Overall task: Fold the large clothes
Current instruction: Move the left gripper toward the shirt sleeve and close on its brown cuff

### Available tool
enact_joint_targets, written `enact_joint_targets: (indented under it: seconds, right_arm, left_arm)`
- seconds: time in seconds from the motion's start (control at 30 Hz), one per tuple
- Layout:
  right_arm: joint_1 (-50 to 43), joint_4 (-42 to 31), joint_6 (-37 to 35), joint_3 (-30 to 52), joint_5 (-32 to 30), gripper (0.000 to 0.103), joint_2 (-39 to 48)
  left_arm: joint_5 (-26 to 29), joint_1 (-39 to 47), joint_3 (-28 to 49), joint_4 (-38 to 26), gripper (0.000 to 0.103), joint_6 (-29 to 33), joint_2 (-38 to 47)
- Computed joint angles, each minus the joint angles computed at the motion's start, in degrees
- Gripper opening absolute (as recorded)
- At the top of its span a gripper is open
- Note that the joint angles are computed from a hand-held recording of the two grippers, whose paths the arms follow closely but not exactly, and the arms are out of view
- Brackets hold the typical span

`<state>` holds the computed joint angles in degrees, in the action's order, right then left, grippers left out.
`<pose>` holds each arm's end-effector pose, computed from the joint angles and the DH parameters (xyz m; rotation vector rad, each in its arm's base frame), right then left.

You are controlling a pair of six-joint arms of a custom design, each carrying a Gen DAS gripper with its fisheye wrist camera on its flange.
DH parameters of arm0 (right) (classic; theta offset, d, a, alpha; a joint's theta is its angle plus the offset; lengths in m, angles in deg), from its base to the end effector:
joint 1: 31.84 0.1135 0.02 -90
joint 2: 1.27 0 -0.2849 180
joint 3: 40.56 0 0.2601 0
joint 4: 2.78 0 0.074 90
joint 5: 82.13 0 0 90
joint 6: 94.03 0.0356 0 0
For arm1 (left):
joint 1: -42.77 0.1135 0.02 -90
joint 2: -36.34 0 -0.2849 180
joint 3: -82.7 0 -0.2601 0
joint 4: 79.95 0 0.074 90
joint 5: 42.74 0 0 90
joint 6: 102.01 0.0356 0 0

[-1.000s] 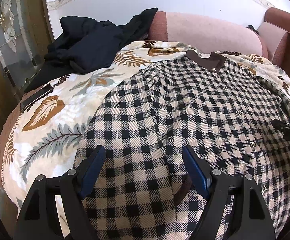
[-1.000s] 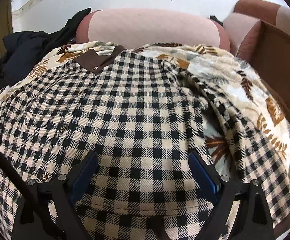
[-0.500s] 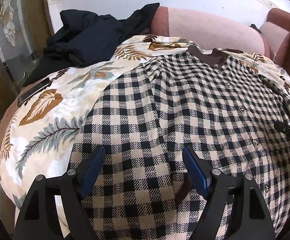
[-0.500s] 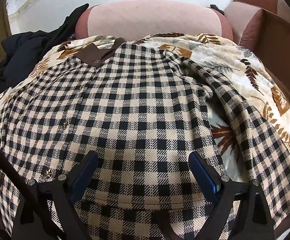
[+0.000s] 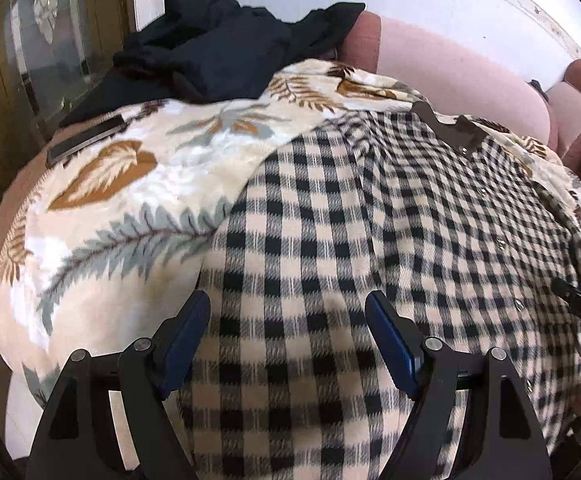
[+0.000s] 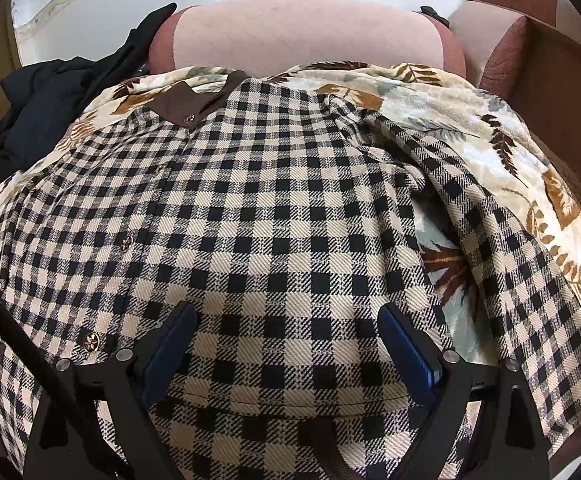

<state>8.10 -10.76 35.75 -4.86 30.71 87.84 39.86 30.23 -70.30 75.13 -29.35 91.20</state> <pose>0.1789 0.1318 0.0958 0.1258 2.5103 0.0210 0.1495 -0.0285 0.1379 -0.1579 2.4771 -0.0604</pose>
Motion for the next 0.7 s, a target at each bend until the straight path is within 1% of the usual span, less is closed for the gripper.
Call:
enact_joint_targets:
  seconds: [0.1,0.17,0.23,0.33,0.37,0.4,0.43,0.47,0.5,0.53,0.57,0.6,0.67,0.7]
  right_arm:
    - [-0.6,0.0,0.0,0.0,-0.4,0.095,0.3]
    - [-1.1,0.1,0.1,-0.1,-0.9,0.095,0.2]
    - [-1.4,0.0,0.2,-0.3,-1.2,0.095,0.0]
    - [-1.8,-0.3,0.2,-0.5,-1.4,0.095,-0.4]
    - [-1.8,-0.4,0.2,-0.6,-1.4,0.095,-0.6]
    - [-1.7,-0.5,0.2,-0.6,-1.3,0.095,-0.7]
    - [-1.6,-0.6,0.3,-0.6,-1.2,0.095,-0.8]
    - [-1.4,-0.9,0.3,-0.5,-1.0,0.095,-0.8]
    - [-1.2,-1.2,0.5,-0.5,-0.9,0.095,-1.1]
    - [-0.9,-1.6,0.6,-0.5,-0.5,0.095,-1.4]
    - [-0.6,-1.9,0.6,-0.4,-0.1,0.095,-1.5]
    - [-0.3,-2.2,0.7,-0.4,0.4,0.095,-1.6]
    - [0.5,-2.9,0.9,-0.2,1.6,0.095,-1.5]
    - [0.8,-3.2,1.0,-0.1,2.1,0.095,-1.6]
  left_arm:
    - [5.6,2.5,-1.2,-4.4,0.079,0.5,-4.5]
    - [9.1,3.0,-2.3,-8.3,0.079,1.2,-9.0]
    - [9.6,0.4,-3.2,-11.6,0.079,1.3,-13.8]
    - [6.1,-8.6,-4.6,-15.2,0.079,-0.5,-20.0]
    - [4.6,-11.9,-5.0,-15.2,0.079,-1.6,-20.1]
    - [3.2,-15.0,-5.3,-14.8,0.076,-2.7,-19.4]
    - [-0.9,-20.1,-5.4,-14.0,0.074,-5.2,-17.6]
    - [-3.7,-22.9,-5.4,-13.6,0.073,-6.3,-16.5]
    - [-5.5,-24.6,-5.4,-13.1,0.063,-6.6,-15.5]
    - [-8.5,-27.0,-5.2,-13.1,0.044,-7.9,-14.0]
    - [-9.5,-26.9,-5.1,-12.6,0.033,-7.8,-12.8]
    - [-10.2,-25.9,-5.1,-12.5,0.015,-7.3,-12.1]
    - [-6.0,-20.1,-5.5,-13.4,0.011,-4.5,-15.2]
    - [-3.9,-16.9,-5.4,-14.6,0.003,-3.1,-17.5]
